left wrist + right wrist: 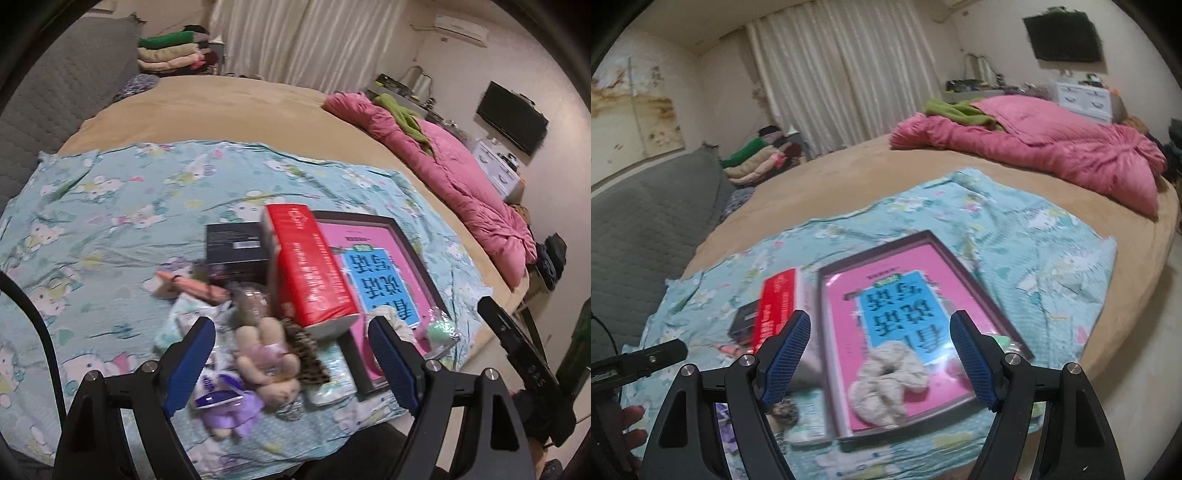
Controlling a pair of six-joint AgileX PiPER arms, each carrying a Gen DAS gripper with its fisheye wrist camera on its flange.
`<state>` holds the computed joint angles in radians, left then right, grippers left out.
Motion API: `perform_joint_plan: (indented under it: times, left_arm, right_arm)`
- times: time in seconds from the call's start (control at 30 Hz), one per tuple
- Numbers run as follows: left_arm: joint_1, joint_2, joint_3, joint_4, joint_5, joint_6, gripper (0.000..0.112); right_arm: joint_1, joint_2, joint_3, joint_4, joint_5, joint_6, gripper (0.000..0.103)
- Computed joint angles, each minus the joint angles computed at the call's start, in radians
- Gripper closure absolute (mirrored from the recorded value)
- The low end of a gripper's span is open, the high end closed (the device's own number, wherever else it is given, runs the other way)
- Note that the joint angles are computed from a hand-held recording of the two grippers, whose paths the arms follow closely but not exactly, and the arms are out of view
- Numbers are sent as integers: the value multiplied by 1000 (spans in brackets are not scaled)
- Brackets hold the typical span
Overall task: Organize soft objects
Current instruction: 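Grasp the white wet-wipes packet with the left tool while the right tool grasps the leopard-print scrunchie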
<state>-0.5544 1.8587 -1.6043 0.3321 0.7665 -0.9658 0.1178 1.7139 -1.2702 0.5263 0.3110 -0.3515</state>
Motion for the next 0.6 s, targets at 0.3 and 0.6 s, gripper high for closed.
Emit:
perform_joint_plan:
  times: [0.3,0.6]
  left_arm:
    - [59,-145,231,18,-74,-64,28]
    - [126,-222,417,-25,-156,-60,28]
  right_arm:
    - [122,-24,0,-169,13,132,24]
    - [194,5,-3,-265,49,205,24]
